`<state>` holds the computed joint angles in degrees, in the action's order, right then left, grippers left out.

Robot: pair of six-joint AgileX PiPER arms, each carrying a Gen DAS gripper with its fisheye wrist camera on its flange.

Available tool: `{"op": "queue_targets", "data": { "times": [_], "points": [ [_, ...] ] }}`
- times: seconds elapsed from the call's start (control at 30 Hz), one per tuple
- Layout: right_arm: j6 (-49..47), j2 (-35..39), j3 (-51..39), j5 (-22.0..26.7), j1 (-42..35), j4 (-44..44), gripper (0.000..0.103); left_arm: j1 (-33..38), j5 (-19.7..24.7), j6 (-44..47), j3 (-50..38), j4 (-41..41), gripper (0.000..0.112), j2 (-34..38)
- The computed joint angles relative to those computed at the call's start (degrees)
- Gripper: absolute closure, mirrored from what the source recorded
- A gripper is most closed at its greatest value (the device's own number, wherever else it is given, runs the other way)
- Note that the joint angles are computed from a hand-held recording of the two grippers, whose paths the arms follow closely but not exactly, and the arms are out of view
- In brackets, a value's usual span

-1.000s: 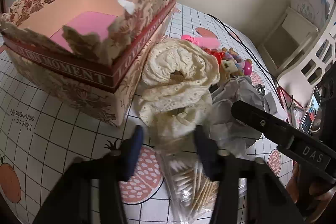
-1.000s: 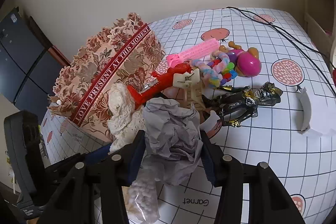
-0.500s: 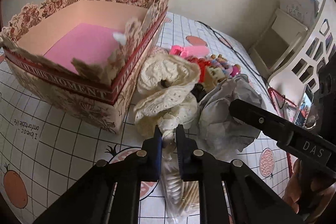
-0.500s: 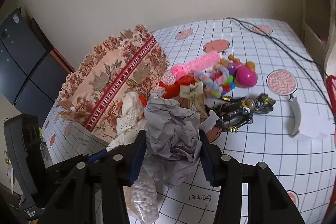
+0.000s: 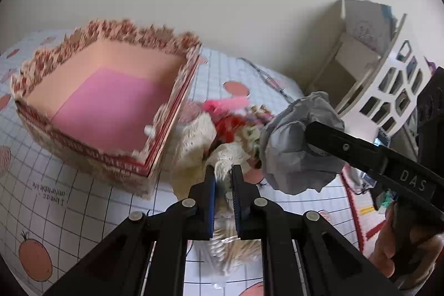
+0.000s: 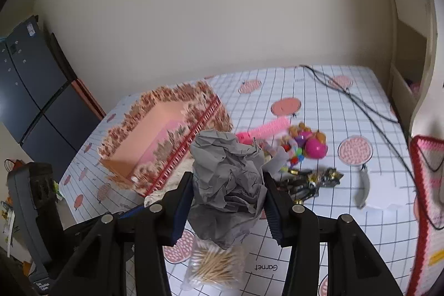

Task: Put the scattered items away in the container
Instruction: 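Carry the grey paper in the right tool and the lace in the left tool over the box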

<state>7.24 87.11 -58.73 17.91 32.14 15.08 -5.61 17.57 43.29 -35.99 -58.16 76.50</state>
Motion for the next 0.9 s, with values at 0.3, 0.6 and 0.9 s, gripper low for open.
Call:
{"op": "queue_targets", "data": {
  "times": [0.3,0.6,0.9],
  "points": [
    [12.8,-4.37,-4.04,2.84,2.8,-13.64,0.052,2.76,5.42,-3.32,-3.7,3.97,0.102,-5.86],
    [20.22,-4.37,-10.48,6.04,6.09,-21.99,0.052,9.69,11.88,-1.23,-9.5,2.93,0.102,-8.53],
    [21.99,-0.34,-18.31,8.79,9.42,-24.88,0.052,17.47,16.0,3.46,-13.51,-0.65,0.103,-8.93]
  ]
}}
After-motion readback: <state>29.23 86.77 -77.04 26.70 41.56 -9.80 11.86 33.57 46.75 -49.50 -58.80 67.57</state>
